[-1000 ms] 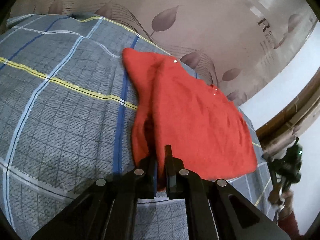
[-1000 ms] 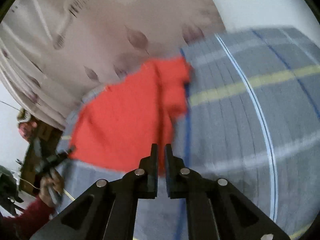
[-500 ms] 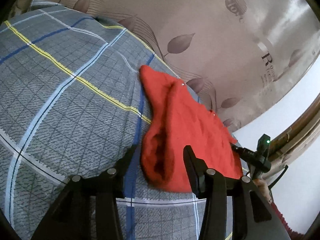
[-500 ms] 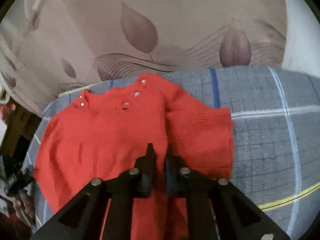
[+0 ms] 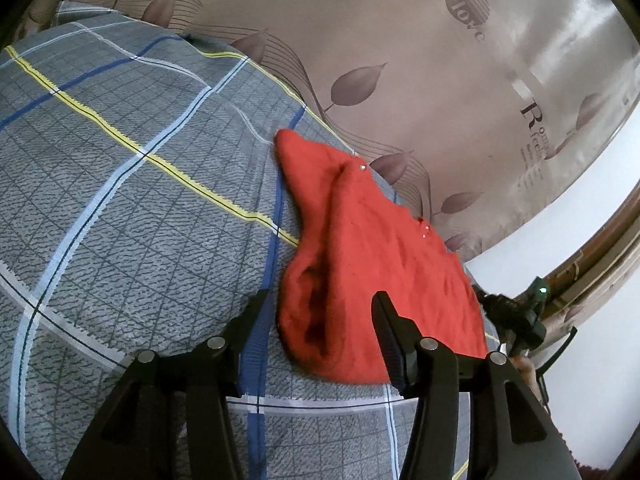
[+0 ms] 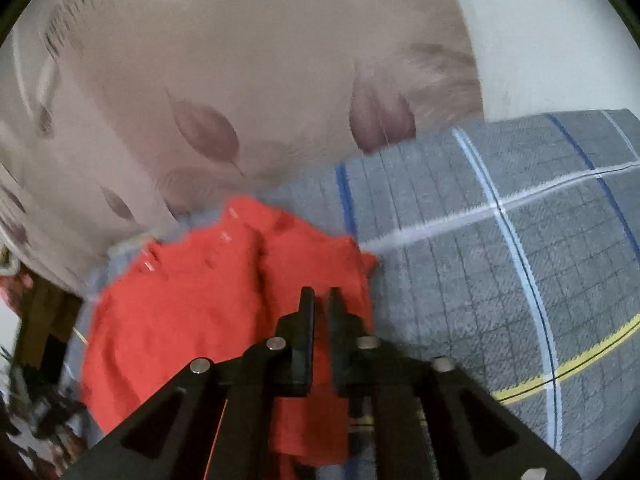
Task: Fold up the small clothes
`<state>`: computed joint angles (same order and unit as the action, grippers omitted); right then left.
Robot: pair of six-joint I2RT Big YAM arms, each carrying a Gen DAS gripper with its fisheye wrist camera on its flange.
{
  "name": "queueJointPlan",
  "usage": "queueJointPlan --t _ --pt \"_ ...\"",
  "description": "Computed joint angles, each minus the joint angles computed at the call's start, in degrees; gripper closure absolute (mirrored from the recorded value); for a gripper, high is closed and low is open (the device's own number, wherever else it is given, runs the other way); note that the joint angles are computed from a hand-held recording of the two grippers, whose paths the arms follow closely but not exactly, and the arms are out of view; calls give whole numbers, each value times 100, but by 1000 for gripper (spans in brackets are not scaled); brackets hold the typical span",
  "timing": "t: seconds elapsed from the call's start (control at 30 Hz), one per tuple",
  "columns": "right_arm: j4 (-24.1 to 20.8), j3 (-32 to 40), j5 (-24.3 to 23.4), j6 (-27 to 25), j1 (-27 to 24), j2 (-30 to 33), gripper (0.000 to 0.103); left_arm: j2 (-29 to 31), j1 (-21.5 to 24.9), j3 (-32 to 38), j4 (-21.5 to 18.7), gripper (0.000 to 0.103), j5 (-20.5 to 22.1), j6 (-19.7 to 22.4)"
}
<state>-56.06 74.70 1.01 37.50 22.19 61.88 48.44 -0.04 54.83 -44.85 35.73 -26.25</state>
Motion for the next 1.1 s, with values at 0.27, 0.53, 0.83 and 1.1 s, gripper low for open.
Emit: queueJointPlan --t 0.27,0.53,0.83,1.1 --pt "-502 842 -529 -707 189 848 71 -32 -17 -16 12 49 -28 -19" --pt "-505 754 256 -594 325 705 99 -36 -48 -10 12 48 -62 -38" --pt "-232 380 -94 -534 16 656 98 -34 -61 -1 10 47 -87 -48" --pt "376 75 415 -300 177 19 84 -72 -21 -33 51 44 -67 -71"
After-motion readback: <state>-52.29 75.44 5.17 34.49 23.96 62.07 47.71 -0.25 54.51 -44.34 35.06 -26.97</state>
